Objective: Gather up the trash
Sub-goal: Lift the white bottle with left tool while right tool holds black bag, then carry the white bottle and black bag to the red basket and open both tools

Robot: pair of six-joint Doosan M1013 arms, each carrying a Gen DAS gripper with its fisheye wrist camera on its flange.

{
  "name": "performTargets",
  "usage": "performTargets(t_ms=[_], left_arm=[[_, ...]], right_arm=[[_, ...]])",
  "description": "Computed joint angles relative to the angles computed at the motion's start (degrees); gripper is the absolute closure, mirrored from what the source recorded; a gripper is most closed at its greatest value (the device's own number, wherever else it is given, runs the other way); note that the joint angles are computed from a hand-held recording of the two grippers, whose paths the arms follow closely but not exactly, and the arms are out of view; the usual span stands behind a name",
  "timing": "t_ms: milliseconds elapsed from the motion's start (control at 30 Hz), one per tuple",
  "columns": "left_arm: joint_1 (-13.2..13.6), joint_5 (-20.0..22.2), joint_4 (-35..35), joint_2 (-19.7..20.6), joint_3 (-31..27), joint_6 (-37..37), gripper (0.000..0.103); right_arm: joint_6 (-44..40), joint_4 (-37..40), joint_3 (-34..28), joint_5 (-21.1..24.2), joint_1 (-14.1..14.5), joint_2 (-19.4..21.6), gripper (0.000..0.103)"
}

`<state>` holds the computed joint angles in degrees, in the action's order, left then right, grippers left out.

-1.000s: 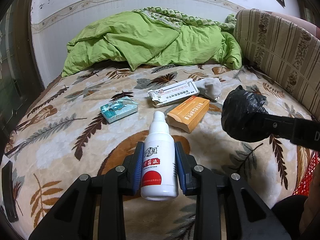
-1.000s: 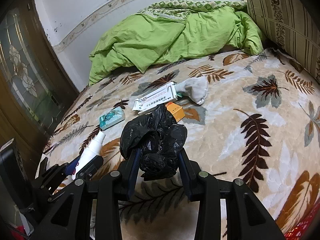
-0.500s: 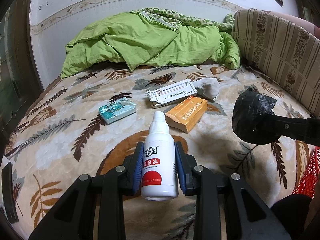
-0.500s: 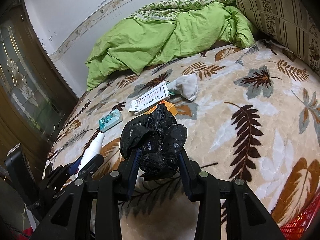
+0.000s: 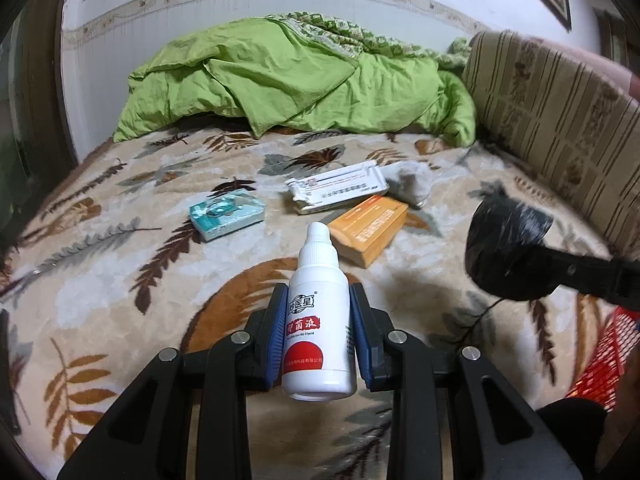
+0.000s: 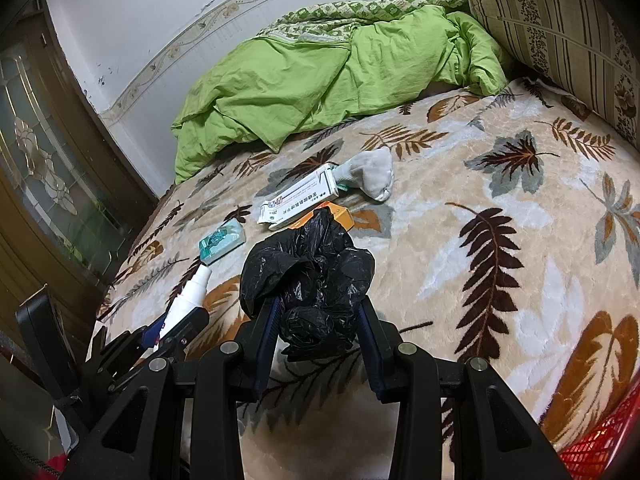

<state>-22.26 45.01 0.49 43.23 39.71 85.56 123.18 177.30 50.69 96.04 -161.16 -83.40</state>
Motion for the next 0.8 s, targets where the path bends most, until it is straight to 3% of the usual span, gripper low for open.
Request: performTargets(t_ms=[400, 800], left_arm=[[-0.6, -0.2, -7.3, -0.9, 0.6, 7.2, 0.074], [-4.0, 6.0, -22.7, -0.2, -4.2, 24.5, 0.074]], right_arm=[[1.0, -0.3, 4.1, 3.4, -0.5, -0.6, 0.063], [1.6, -8.4, 17.1, 12.5, -1.8, -1.6, 0.063]])
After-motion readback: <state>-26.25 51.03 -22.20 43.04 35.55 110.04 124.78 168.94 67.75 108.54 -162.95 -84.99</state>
